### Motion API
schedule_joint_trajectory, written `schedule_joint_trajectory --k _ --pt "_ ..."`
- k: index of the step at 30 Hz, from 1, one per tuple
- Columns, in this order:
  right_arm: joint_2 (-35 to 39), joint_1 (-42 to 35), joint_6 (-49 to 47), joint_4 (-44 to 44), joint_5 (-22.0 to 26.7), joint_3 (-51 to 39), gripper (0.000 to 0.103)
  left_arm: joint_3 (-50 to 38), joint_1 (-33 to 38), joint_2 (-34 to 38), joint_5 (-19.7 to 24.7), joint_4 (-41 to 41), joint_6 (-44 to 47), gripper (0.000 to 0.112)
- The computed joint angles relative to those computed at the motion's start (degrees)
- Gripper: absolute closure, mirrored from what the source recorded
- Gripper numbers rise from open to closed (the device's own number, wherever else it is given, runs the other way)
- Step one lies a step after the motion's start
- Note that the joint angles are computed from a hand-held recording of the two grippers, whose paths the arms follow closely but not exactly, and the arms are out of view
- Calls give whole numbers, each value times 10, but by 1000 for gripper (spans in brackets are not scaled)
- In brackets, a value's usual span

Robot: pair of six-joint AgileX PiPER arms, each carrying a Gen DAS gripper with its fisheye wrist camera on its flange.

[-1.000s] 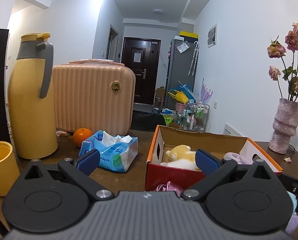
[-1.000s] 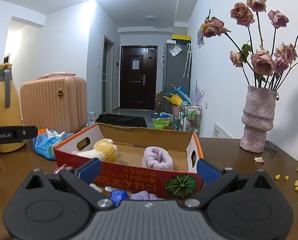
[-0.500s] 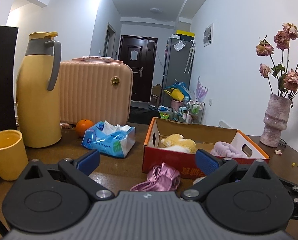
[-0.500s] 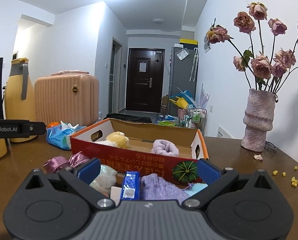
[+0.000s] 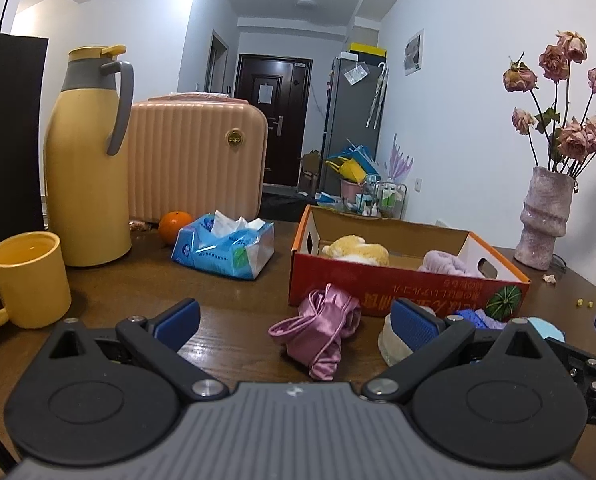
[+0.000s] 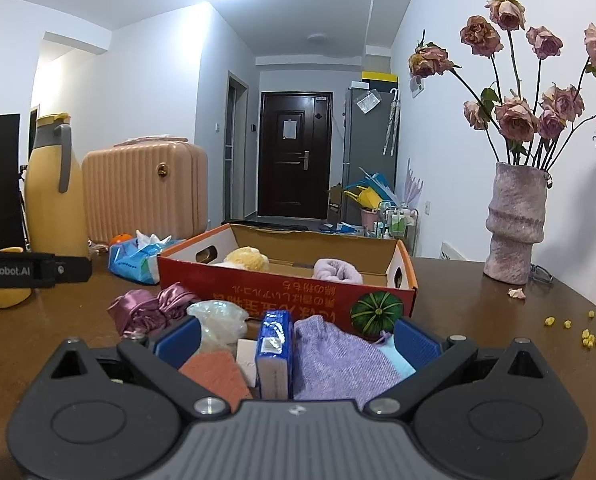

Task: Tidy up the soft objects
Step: 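Withdraw both tools from the box back toward the remaining objects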

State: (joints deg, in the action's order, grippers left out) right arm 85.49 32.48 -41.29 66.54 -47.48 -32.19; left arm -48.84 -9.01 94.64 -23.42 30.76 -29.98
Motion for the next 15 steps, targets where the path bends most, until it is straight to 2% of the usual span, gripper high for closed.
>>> schedule_joint_trajectory --k 6,15 --pt "7 13 -16 10 16 -6 0 3 7 -1 16 27 -25 9" --pt "32 -11 -54 17 111 -34 0 0 3 4 28 49 -41 9"
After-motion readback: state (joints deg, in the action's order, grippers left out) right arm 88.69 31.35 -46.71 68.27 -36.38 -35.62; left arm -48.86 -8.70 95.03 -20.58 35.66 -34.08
